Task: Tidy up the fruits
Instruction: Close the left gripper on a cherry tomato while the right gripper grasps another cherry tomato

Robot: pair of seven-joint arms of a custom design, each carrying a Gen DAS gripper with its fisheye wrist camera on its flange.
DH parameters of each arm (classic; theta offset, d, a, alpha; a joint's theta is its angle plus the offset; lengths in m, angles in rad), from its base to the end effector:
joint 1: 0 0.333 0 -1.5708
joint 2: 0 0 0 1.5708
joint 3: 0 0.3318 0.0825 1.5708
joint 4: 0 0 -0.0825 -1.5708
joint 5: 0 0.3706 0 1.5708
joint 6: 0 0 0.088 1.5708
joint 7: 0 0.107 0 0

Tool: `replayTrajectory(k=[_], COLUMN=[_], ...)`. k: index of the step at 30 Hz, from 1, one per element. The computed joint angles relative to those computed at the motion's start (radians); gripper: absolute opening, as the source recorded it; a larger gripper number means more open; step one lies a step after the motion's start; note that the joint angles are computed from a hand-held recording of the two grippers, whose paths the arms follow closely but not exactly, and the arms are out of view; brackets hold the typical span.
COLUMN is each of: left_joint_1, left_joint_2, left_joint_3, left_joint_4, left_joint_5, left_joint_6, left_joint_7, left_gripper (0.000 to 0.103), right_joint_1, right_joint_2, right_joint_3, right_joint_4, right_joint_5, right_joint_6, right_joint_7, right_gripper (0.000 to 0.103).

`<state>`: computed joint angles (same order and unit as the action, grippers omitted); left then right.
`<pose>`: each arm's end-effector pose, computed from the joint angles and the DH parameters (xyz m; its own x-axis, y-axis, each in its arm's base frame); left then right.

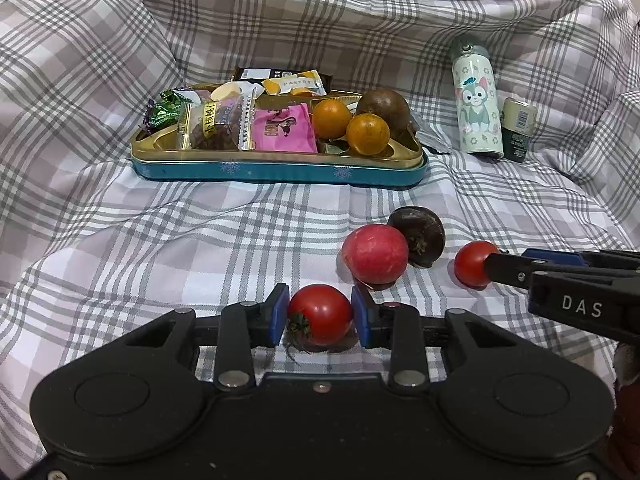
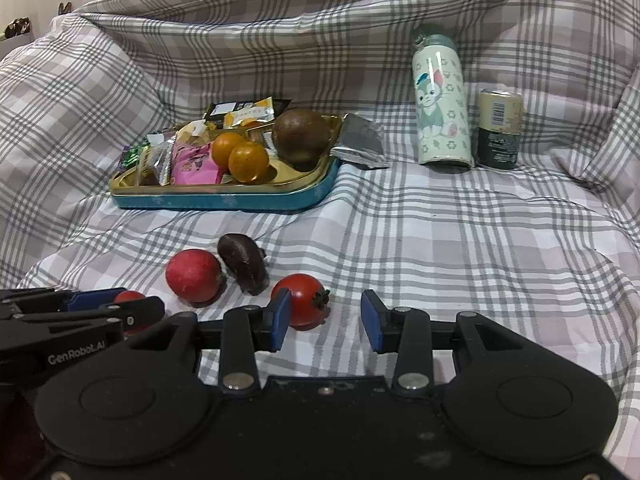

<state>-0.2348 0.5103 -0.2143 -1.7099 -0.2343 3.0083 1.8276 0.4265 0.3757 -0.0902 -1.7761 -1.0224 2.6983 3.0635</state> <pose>0.6626 -0.2699 0.4140 -0.4431 -0.8900 0.1076 -0.6544 0.2390 -0.7174 0.6256 0.2565 0.4178 -0.2720 -0.9593 -0.0761 -0.6305 0.2374 -0.7390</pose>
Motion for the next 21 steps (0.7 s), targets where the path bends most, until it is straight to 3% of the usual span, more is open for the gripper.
replayTrajectory(k=[21], left_joint_1=[-0.003], left_joint_2=[0.004], left_joint_3=[0.005], left_joint_4=[0.001], left_joint_5=[0.004], left_joint_6=[0.007], left_joint_7=[-0.008], left_gripper=[0.043], right_joint_1=[0.019], right_joint_2=[0.082], right_joint_3=[-0.021], right_joint_4=[0.081], right_joint_5=[0.123], right_joint_6=[0.03], right_joint_7=[-0.158], right_gripper=[0.042])
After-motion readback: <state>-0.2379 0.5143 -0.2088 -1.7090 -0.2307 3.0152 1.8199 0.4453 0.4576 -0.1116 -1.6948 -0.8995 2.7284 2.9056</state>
